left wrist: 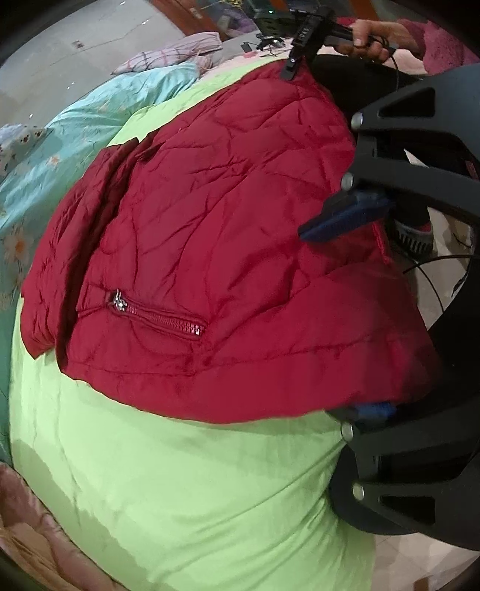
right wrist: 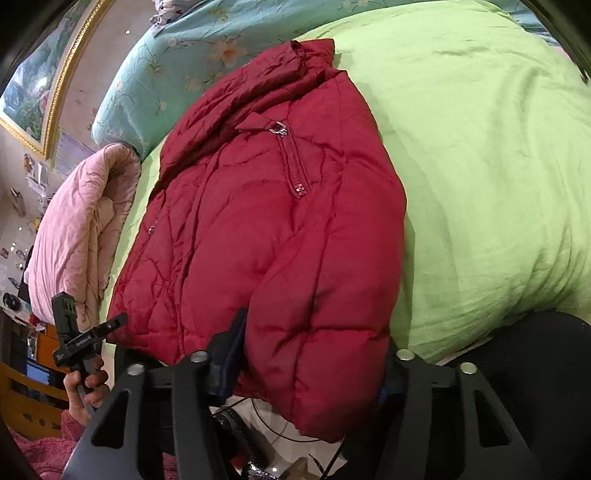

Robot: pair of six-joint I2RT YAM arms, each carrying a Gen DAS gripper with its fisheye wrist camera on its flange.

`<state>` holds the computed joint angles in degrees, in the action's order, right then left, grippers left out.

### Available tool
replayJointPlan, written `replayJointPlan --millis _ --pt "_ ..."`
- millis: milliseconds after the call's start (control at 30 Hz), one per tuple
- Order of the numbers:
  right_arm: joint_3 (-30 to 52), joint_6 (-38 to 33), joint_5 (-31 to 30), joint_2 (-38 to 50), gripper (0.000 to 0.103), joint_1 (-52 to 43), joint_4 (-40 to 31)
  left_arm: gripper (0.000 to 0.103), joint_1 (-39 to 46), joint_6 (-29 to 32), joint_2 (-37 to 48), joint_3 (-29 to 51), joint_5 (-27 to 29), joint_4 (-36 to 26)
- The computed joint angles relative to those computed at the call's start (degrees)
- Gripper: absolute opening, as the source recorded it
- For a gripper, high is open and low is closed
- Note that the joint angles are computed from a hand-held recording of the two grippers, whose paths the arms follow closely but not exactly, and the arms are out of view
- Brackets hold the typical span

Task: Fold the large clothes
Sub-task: 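Close both grippers on the hem of the red jacket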

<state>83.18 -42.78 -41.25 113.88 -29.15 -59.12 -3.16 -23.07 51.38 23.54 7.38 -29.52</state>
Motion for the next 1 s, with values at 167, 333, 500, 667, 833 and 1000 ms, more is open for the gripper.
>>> replayJointPlan --millis 167,333,500,667,833,1000 --pt "0.77 -0.62 -1.89 0.47 0.034 0.12 -1.36 0.03 3.15 0.53 -0.87 -0.88 2.04 0.33" --pt "1.1 -1.14 -3.2 0.4 0.029 0.1 -1.94 0.034 2.8 0.3 -0.7 -0.85 2.35 0.11" --pt "1.72 -1.39 -3.07 1.21 0.04 0.35 -2.77 0.038 1.56 0.73 0.39 -0.65 1.94 0.43" --pt "-2.06 -2.21 -1.34 -2.11 0.041 1.43 0.33 0.025 -1.84 0.15 -1.06 -0.47 -1.68 0.08" --pt "2.83 -3.01 -6.02 0.15 0.023 0.34 -5.15 0.016 -2.2 -0.3 -3.94 1.54 -2.25 -1.29" --pt "6.88 -3.73 -11.48 0.28 0.021 0.33 -9.08 0.015 -1.46 0.95 -5.16 5.67 -3.05 -2.22"
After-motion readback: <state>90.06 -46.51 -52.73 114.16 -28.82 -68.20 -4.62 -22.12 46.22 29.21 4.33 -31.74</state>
